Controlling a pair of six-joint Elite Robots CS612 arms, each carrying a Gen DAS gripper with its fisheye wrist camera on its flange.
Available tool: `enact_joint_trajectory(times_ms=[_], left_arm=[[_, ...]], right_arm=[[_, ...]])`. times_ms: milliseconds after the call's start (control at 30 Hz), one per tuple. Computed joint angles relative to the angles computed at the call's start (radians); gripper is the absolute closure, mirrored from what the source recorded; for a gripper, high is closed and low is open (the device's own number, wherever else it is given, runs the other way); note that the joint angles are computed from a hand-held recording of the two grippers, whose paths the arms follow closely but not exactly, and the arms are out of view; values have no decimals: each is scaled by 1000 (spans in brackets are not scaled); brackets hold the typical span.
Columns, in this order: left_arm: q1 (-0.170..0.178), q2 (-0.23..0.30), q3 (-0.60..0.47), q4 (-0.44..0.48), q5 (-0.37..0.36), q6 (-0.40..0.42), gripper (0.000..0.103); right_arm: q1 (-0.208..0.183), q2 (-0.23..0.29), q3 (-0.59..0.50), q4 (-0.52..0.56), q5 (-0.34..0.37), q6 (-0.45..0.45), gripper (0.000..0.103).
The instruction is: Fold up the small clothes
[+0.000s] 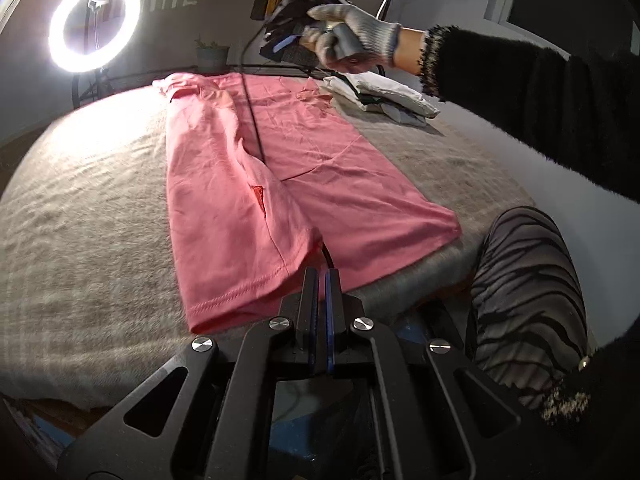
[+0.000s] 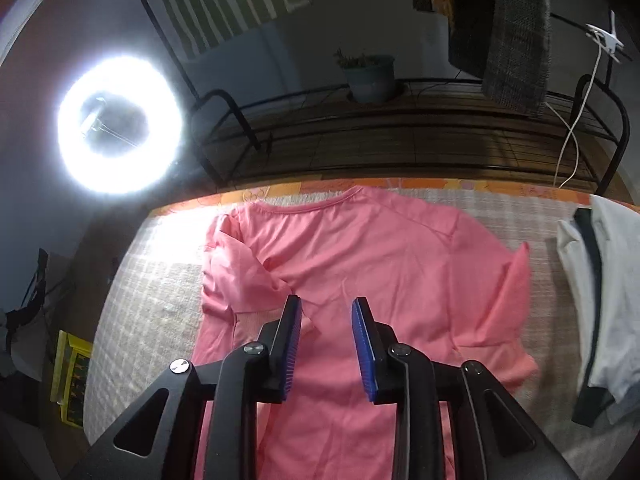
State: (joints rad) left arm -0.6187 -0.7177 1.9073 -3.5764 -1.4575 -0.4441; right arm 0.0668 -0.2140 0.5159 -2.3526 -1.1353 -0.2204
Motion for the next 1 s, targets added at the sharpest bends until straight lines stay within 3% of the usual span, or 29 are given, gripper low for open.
enact_joint_trajectory(times_ms=[267,500,567,667,767,1000], left_arm=[[-22,-24,35,-30,77,-16,103],[-20,-2,-7,-23,106,-43,103],[-22,10,-29,-16,106,-51,103],[-23,34,-79,18,90,-56,90],[-26,58,-130,56,63,-44,89],[-57,111,-262,165,-14,53,88]], right_arm=[[-68,-182,322,-236,79,18,76],[-138,-317,583,-394,168,-21,73],[-155,-335,623,-408,181,-44,72],[-179,-360,674,-422,187,-105,67],[-204,-373,703,-430,178,-132,66],[-249,-370,693,-308,182,-255,59]])
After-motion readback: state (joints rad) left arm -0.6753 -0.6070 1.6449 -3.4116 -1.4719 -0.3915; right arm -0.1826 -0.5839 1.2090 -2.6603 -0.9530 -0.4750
